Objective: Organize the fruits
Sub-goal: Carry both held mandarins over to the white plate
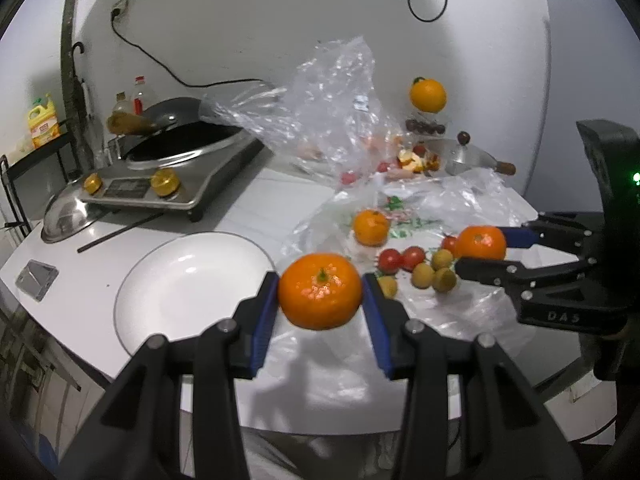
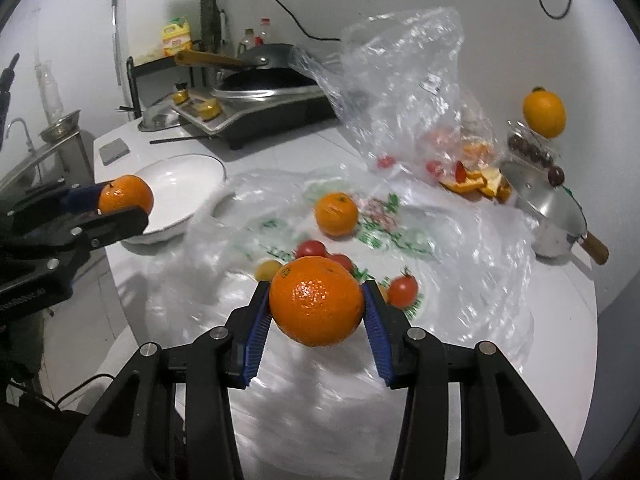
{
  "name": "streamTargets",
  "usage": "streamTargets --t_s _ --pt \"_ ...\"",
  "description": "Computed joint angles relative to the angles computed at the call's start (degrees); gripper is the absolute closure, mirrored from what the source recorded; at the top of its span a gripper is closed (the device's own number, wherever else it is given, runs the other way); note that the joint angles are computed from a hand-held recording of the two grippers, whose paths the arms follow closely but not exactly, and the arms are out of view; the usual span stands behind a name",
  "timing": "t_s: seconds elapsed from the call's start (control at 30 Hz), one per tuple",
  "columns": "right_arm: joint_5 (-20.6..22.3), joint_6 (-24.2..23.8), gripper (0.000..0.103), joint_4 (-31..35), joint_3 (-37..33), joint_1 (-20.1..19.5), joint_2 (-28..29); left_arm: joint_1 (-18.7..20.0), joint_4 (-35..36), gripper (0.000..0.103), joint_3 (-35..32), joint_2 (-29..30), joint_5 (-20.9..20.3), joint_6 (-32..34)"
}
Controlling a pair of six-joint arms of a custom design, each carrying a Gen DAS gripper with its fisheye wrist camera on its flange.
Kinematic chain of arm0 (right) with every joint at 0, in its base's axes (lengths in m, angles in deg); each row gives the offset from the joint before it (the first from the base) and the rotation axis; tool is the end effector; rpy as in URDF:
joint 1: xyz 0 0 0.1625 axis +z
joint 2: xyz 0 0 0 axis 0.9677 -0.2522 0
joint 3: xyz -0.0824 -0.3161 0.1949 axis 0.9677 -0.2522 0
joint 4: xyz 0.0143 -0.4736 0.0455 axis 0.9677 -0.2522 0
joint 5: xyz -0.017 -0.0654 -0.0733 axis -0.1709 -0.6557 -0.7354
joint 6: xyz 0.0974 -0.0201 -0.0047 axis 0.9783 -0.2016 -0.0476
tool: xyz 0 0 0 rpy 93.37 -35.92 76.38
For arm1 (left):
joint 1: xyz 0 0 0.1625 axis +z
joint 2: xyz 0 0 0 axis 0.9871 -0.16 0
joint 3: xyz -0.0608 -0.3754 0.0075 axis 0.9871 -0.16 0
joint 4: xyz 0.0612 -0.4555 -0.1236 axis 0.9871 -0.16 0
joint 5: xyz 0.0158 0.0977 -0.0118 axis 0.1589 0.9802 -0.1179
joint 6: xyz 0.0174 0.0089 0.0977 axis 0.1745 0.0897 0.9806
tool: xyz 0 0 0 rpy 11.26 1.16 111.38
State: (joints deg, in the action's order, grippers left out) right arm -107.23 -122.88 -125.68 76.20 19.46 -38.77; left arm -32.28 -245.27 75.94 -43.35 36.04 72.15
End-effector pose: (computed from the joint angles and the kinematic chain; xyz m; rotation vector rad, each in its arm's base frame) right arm 0.1525 -0.6469 0.2739 0.8709 -2.3187 0.7109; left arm -0.3089 -0.6572 0.0970 0.7637 2.2368 -1.0506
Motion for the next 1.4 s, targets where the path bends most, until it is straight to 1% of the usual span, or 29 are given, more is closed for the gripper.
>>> streamTargets --t_s 0.43,0.83,1.13,1.4 --pt "-0.09 -0.49 0.056 -0.14 -1.98 3.67 3.19 1.96 -2.79 0.06 3.52 -4.29 0.5 0.32" --pt "1.55 0.33 0.056 0.61 -4.82 6.2 7.23 4.04 -5.1 0.06 5.32 -7.02 0.98 -0.23" --pt "2.6 0.4 0.056 1.31 -8.12 7.31 11.19 5.74 -5.98 0.06 4.81 -7.57 1.32 0.31" --pt "3.63 -0.18 0.056 1.43 -12.1 8.05 15.2 7.84 -6.02 0.06 1.87 -6.14 0.83 0.96"
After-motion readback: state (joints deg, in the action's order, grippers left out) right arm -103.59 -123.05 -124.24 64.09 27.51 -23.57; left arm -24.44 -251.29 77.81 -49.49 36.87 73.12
